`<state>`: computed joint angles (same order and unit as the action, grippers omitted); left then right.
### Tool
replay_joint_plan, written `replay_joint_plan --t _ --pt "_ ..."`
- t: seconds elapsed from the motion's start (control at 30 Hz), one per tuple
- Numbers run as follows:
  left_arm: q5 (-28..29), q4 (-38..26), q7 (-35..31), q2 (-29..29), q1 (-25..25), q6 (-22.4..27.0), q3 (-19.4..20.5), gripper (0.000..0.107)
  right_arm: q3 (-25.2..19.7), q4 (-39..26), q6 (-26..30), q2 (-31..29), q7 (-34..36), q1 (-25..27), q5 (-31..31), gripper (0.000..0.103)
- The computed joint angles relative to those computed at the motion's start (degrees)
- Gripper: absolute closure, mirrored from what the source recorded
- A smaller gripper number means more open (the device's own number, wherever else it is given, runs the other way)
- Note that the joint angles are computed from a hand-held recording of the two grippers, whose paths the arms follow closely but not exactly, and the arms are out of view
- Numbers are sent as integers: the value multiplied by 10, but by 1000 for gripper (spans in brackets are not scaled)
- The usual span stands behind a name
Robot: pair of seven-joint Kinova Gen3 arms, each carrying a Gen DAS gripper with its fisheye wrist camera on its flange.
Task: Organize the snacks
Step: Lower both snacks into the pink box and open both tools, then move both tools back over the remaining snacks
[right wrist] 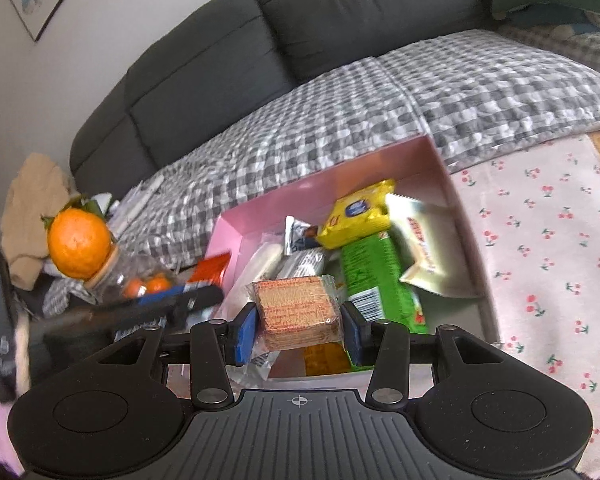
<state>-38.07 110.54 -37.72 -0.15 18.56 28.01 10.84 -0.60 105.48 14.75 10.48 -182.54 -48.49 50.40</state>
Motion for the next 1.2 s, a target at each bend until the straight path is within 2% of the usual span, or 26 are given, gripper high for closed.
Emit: replay_joint_plan --t 0.2,0.3,0.37,0.47,0.63,0.77,0.97,1.2 --pt "-26 -16 12 22 7 2 -10 71 -9 -25 45 22 20 -13 10 59" --pt "-36 -13 16 25 12 -9 -18 69 -4 -28 58 26 1 -25 32 55" --pt "-67 -8 45 25 20 -8 -20 63 -6 -28 61 26 -14 -23 41 46" --pt "-100 -5 73 28 28 -2 -22 57 -5 -20 56 21 -49 -23 70 45" --pt "-94 -8 78 28 30 11 -22 52 -24 -21 70 18 -56 -9 78 45" --pt "-81 -6 64 20 29 18 -18 47 -43 -28 86 17 -26 4 54 44" --pt "-68 -1 44 3 26 44 -4 36 -58 -30 111 6 17 7 28 37" --pt "-24 14 10 -31 12 65 18 25 -85 -28 151 -16 64 17 -5 22"
